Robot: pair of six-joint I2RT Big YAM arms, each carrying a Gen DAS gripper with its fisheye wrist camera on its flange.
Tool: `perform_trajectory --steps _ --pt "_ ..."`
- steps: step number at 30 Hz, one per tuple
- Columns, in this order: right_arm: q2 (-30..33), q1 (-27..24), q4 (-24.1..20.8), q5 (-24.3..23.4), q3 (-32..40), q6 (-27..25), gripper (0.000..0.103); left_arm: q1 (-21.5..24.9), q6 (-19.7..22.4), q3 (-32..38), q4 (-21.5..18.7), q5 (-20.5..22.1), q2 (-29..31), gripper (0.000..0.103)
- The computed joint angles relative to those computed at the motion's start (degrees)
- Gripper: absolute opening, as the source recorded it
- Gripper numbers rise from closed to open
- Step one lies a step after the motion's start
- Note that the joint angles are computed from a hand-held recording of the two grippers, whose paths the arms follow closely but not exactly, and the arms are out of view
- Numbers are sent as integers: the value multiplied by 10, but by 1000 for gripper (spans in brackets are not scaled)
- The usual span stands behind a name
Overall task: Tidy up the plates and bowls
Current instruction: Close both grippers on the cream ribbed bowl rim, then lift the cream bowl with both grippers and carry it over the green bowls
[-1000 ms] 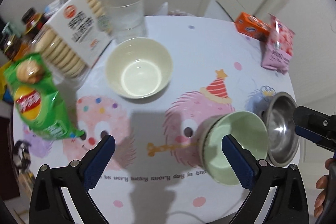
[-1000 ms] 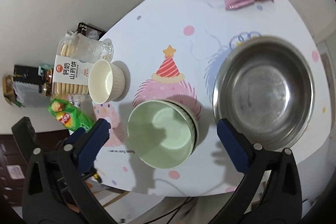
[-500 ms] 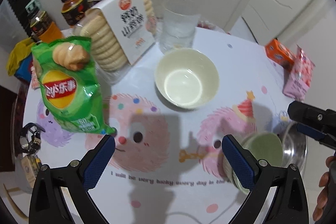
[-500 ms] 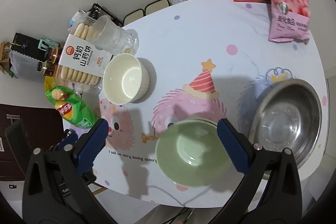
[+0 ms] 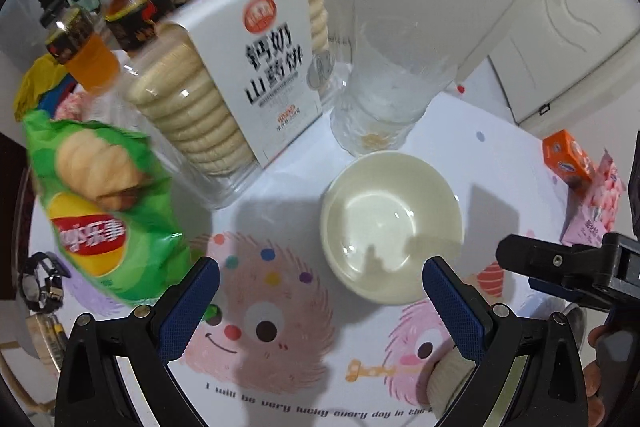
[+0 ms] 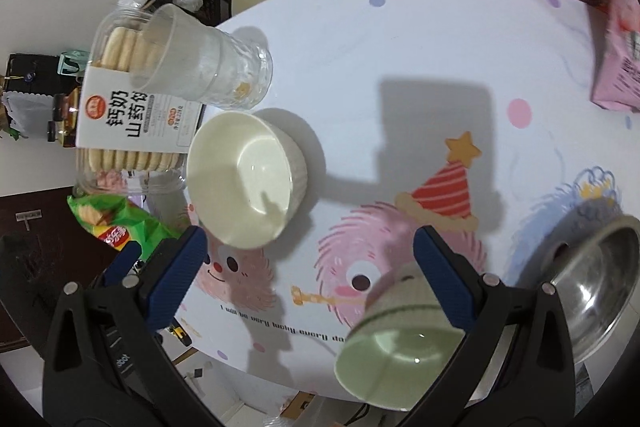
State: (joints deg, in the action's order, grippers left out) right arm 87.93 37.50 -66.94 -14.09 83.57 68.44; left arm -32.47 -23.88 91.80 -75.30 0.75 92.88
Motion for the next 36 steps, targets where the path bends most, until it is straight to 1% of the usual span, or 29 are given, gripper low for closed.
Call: perform_trajectory --steps 2,6,9,11,14,16,17,18,19,20,22,23,24,25,26,27,29,31,32,33,35,36 --pt "13 -8 1 -16 3 -6 103 0 5 4 1 5 12 103" --pt "38 -22 6 -46 7 -6 103 -5 19 14 -5 -17 40 103" --pt "53 -30 4 -49 13 -18 103 -1 16 17 -5 1 57 103" --pt "60 -34 6 -50 14 -22 102 -1 16 18 -6 4 64 103" --pt "68 -38 8 -55 18 -32 97 -2 12 26 -13 0 75 103" --pt "75 -40 9 -60 19 -38 94 -2 6 27 -16 14 80 103" --pt "78 -40 10 -62 19 -38 82 -2 7 28 -16 18 82 102" --pt "79 -42 10 -63 19 -40 64 -3 10 29 -15 27 86 102" --pt "81 -43 11 -63 19 -41 56 -4 14 30 -16 31 88 101" --pt "85 -44 6 -65 22 -42 51 -7 16 33 -17 33 92 98" --pt "91 -45 5 -72 22 -44 50 -13 24 33 -17 34 96 87" --pt "93 -45 7 -74 21 -46 46 -18 25 33 -18 30 99 74" --pt "94 -44 10 -74 20 -48 43 -21 24 33 -20 29 102 57" --pt "95 -44 13 -76 20 -51 42 -22 21 32 -21 34 104 47" --pt "98 -43 11 -76 22 -55 39 -23 19 29 -21 37 106 28" --pt "99 -41 13 -76 22 -56 34 -24 16 27 -23 37 107 21" --pt "101 -40 21 -76 23 -60 29 -28 17 23 -18 35 106 19" --pt "106 -37 16 -73 32 -70 19 -25 25 21 -20 34 105 15" --pt "106 -35 19 -74 33 -73 11 -23 25 19 -18 40 104 14" --pt "108 -33 20 -74 36 -76 10 -20 20 15 -13 53 101 14" --pt "121 -26 -13 -53 62 -101 9 -18 23 14 -15 49 98 14" --pt "125 -23 -22 -47 71 -111 9 -18 25 12 -13 47 95 13"
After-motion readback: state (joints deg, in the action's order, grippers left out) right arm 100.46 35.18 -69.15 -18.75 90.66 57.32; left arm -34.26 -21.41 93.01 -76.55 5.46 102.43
